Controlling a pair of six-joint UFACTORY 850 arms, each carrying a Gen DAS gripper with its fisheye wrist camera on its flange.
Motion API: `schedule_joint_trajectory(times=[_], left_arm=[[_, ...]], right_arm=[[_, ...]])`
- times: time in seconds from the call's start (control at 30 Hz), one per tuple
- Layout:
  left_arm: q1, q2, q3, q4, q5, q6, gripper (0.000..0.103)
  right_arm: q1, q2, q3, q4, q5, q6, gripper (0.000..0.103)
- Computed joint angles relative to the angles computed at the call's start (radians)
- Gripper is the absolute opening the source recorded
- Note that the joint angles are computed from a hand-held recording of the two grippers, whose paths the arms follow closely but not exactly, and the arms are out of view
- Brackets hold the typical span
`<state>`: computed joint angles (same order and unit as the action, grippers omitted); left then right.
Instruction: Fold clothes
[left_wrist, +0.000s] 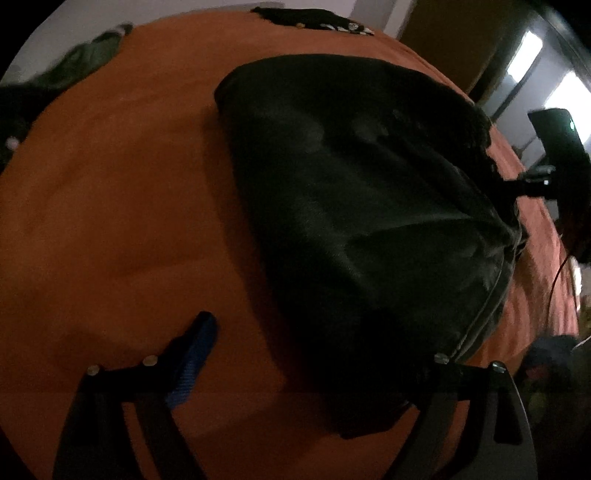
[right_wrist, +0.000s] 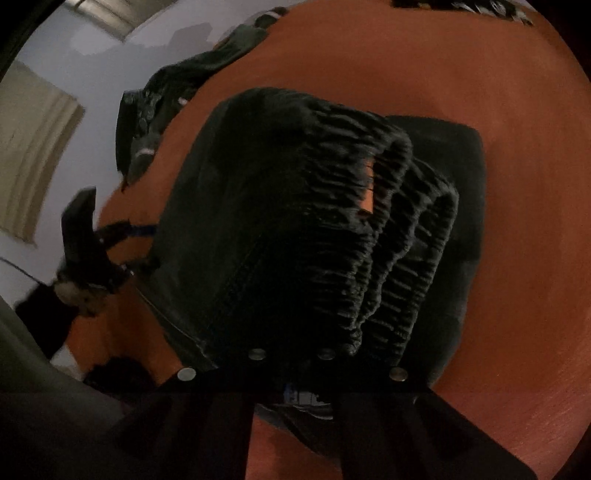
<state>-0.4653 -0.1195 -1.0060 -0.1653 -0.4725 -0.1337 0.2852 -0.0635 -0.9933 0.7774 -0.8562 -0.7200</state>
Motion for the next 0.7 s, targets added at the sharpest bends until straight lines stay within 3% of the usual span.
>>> schedule_joint_trajectory(times=[0.17, 0.3, 0.47, 0.57, 0.63, 0.7], left_arm=[[0.03, -0.024, -0.091, -0.085, -0.125, 0.086, 0.089], [0.075, -0.031, -0.186, -0.32, -0.128, 0.289, 0.089], [0.095, -0.157, -0.354, -0.52, -0.101, 0.515, 0.089], [0.089, -0.255, -0.439, -0.45, -0.065, 0.429, 0.089], [0.092, -0.3, -0.452, -0.398, -0.059, 0.327, 0.089], [0.111, -0.302, -0.392, -0.491, -0.013, 0.387, 0.089]], right_arm=[[0.04, 0.037, -0.027, -0.055, 0.029, 0.058, 0.001], [0.053, 0.033, -0.11, -0.058, 0.084, 0.087, 0.002], [0.133, -0.082, -0.243, -0.31, 0.18, 0.299, 0.002], [0.143, -0.161, -0.283, -0.403, 0.217, 0.418, 0.0], [0.11, -0.179, -0.265, -0.347, 0.247, 0.407, 0.0], [0.073, -0.202, -0.251, -0.234, 0.251, 0.343, 0.0]])
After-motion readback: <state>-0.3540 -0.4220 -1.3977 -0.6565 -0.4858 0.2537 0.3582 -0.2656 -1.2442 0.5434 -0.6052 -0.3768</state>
